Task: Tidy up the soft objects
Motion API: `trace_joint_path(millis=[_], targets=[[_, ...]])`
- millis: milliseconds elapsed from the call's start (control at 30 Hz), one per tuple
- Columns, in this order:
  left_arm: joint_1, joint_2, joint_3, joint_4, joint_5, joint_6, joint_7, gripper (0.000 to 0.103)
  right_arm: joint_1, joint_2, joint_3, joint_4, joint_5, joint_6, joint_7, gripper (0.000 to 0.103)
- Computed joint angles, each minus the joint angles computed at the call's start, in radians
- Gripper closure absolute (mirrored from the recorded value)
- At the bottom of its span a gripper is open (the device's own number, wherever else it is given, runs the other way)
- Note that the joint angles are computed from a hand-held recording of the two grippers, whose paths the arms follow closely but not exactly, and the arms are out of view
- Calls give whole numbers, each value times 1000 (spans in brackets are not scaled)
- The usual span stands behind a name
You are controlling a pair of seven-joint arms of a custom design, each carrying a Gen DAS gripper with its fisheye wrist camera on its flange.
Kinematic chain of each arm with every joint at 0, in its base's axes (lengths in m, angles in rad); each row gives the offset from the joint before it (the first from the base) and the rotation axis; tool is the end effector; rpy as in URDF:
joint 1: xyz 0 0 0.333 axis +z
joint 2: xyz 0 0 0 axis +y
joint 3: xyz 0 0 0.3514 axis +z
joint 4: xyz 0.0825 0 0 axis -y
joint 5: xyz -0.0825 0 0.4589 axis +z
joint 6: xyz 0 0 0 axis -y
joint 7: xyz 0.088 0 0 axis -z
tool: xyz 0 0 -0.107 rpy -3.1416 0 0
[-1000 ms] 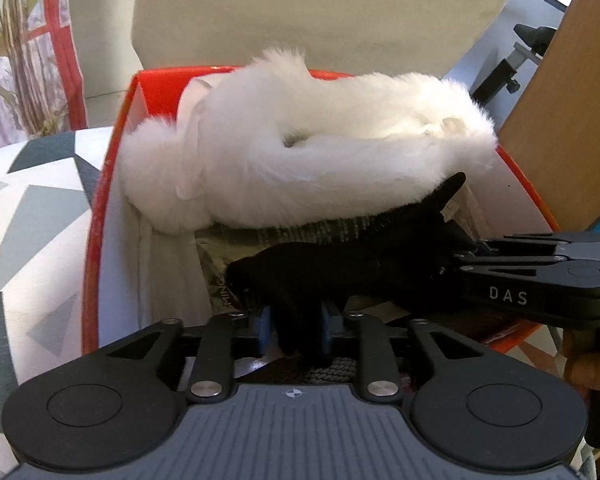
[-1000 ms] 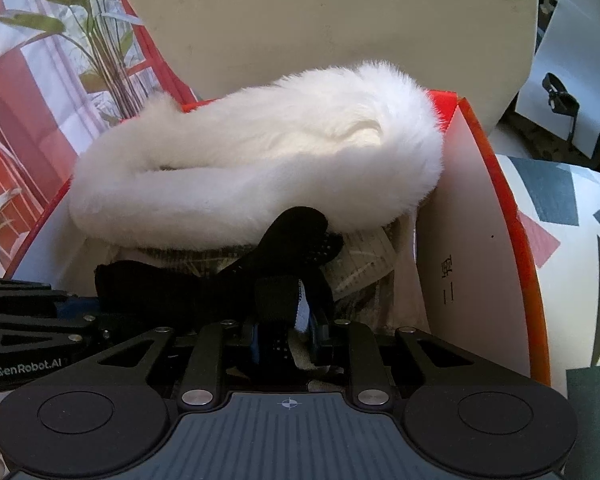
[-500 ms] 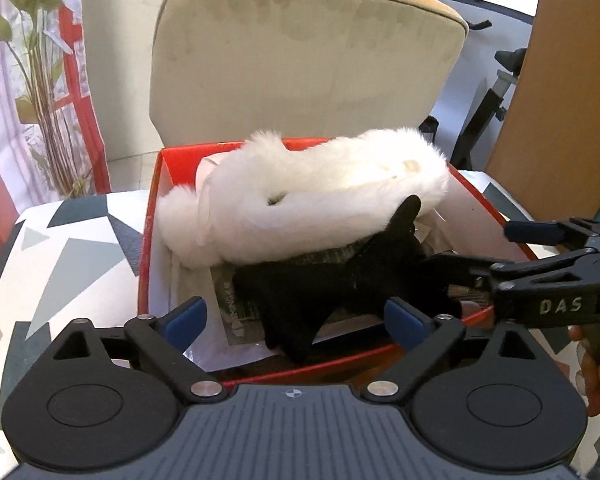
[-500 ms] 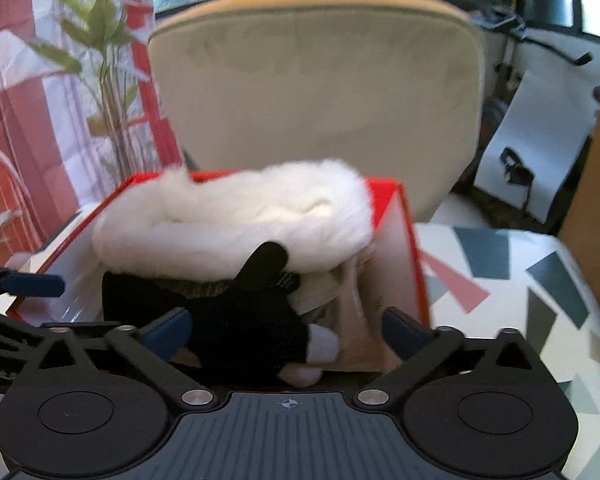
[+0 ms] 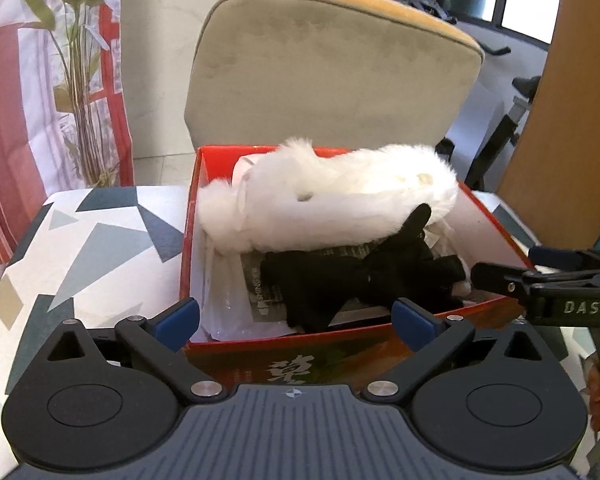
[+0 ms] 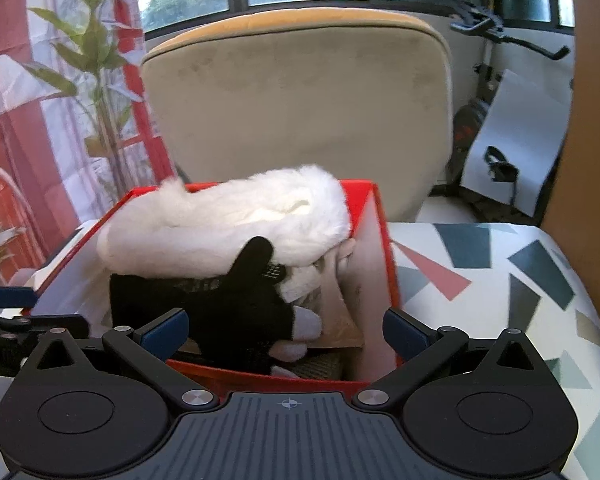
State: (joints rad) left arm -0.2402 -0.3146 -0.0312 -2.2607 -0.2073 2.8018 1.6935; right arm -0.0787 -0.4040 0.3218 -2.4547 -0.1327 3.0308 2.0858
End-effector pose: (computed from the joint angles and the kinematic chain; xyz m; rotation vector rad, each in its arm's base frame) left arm 0.5465 -0.1437 0.5966 -1.5590 1.9719 -0.9874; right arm 0.5041 0.1502 0.5500 -1.5097 1.6802 -0.6889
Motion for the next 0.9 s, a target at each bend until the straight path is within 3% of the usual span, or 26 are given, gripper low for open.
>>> trace_joint_path(millis=[233,433,600,767,900], targets=[[9,-15,-10,-21,23,26,-18,0,-19,-14,23,-20,5,15,38,0],[92,-29,-77,-29,185,29,-184,0,-60,-31,61,-27,-20,13,73,0],[97,-47,-76,-39,267,29,-239,0,-67,-46,68,-25,-32,-11,89,0],[134,-61,-109,-39,371,7,-318,0,-83,-60,86,-5,-68,-82,145,0],[133,-93,-111,-38,411,-34,-344,0,-33,-93,40,-20,-67,-86,160,0]])
